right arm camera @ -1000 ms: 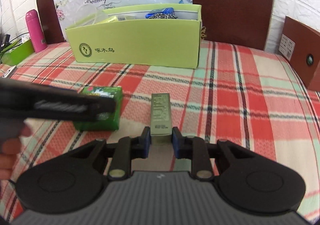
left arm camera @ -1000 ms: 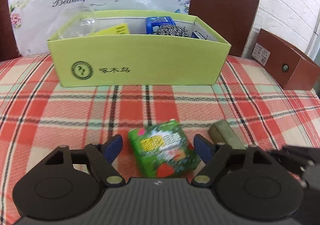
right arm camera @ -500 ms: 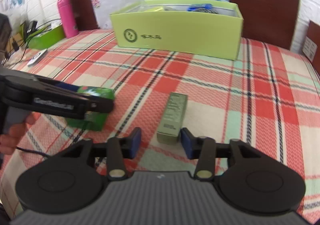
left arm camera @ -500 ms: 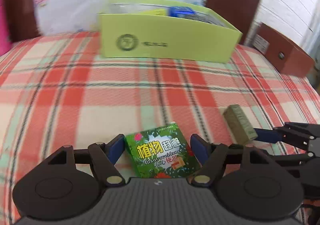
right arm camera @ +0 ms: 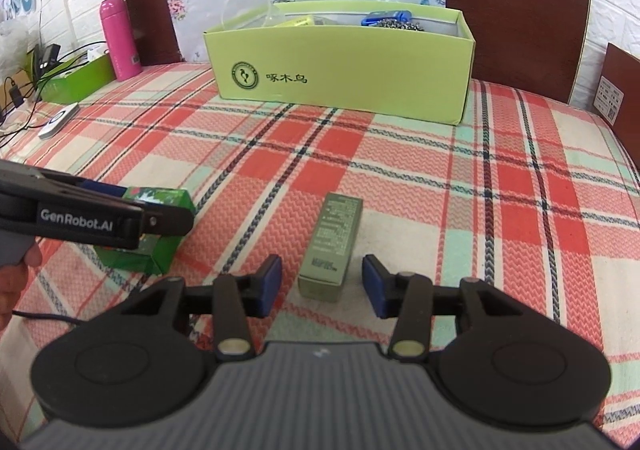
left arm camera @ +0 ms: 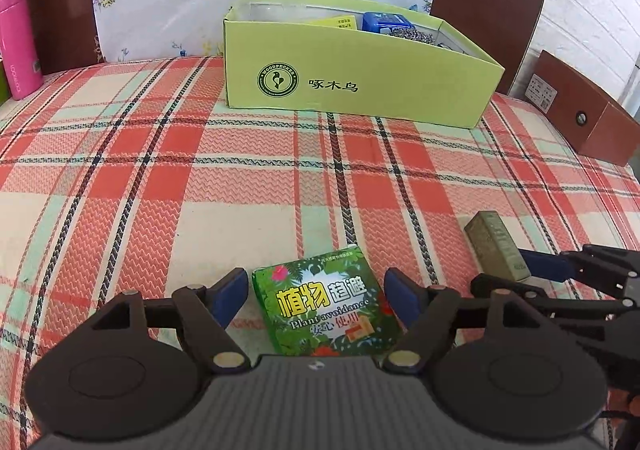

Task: Organize objects
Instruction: 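Grasp the green snack pack with the left tool while the right tool grasps the small olive box, then carry both items into the lime-green box and open both tools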

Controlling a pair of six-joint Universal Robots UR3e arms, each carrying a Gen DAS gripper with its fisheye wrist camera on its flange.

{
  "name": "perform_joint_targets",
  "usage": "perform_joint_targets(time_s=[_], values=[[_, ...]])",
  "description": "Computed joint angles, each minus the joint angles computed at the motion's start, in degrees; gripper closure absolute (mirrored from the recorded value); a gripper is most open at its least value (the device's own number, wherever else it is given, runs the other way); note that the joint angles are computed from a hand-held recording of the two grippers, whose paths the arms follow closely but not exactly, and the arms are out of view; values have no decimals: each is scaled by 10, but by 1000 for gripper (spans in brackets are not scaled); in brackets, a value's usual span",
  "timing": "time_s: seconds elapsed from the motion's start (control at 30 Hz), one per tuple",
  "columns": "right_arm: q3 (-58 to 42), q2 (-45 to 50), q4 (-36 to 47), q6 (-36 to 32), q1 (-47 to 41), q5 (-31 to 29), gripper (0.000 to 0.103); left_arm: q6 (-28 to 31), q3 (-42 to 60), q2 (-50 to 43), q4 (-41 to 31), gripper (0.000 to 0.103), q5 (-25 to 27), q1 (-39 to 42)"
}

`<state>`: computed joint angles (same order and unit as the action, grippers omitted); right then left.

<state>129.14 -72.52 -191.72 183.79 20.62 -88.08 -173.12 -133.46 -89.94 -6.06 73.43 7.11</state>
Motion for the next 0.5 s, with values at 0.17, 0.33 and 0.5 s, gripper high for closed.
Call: perform_joint_targets(time_s=[0.17, 0.33, 0.5], values=[[-3, 5, -4, 0, 2, -2, 75, 4, 4, 0, -4, 30, -1, -2], [1, -9, 3, -4, -9, 21, 81, 19, 5, 21, -28, 34, -38, 14], [-3, -31, -5, -11, -16, 27, 81, 21, 19, 42, -33, 35, -79, 24]])
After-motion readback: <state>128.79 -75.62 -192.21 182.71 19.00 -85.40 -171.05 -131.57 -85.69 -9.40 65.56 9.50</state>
